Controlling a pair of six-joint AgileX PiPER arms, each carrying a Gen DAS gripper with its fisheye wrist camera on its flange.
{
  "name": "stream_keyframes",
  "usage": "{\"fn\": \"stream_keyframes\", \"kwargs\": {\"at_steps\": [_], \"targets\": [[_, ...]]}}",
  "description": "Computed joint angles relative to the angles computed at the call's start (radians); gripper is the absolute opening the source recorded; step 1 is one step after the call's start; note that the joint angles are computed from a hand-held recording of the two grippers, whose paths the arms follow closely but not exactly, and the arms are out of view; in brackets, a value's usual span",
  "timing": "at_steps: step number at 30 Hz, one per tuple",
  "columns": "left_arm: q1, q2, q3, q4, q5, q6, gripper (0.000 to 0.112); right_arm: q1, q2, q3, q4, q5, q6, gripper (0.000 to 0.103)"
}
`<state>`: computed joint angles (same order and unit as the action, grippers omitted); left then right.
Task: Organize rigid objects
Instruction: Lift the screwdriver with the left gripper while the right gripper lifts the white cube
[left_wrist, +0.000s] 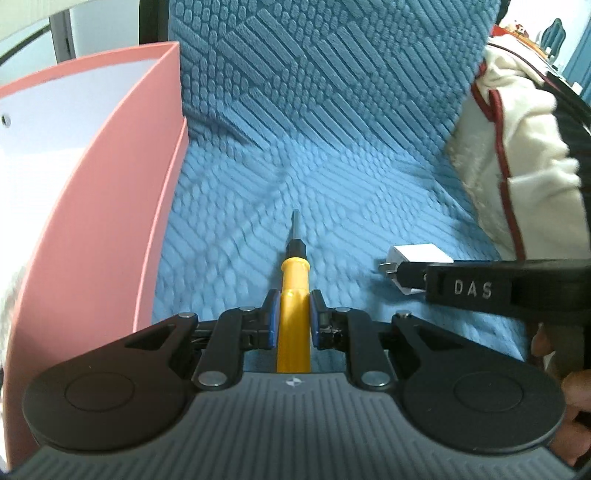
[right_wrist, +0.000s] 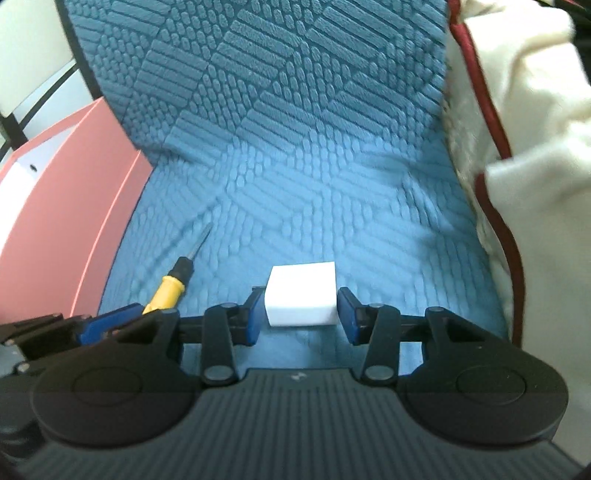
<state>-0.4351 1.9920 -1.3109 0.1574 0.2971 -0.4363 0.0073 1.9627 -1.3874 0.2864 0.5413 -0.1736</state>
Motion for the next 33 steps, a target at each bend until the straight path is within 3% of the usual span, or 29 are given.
{"fn": "stream_keyframes", "kwargs": {"at_steps": [7,13,15,19,24,28,33], "targets": [[-0.025,-0.078,0.123,-0.066,-0.030,0.038,0.020,-0.005,-0.136,0.205,0.035,-0.062,-0.016,0.046],[-0.034,-0.148,0.219,-0.155,-0.042,0.096,0.020,0.002,-0.204,0.294,0.020,-0.074,0.039,0.045],[-0.045,-0.171,0.255,-0.124,-0.047,0.056,0.020,-0.001,-0.221,0.313,0.038,-0.071,0.038,0.045],[-0.049,-0.177,0.277,-0.139,-0.048,0.060,0.020,-0.012,-0.224,0.318,0.059,-0.055,0.051,0.046],[-0.065,-0.147,0.234,0.002,-0.016,-0.044,0.029,-0.015,-0.208,0.298,0.033,-0.048,0.091,0.049],[-0.053,-0.135,0.219,-0.079,-0.020,0.039,0.029,-0.035,-0.188,0.275,0.079,-0.026,0.077,0.051],[-0.069,-0.131,0.219,-0.059,-0.040,0.033,0.031,-0.037,-0.166,0.263,0.102,-0.029,0.059,0.051]]}}
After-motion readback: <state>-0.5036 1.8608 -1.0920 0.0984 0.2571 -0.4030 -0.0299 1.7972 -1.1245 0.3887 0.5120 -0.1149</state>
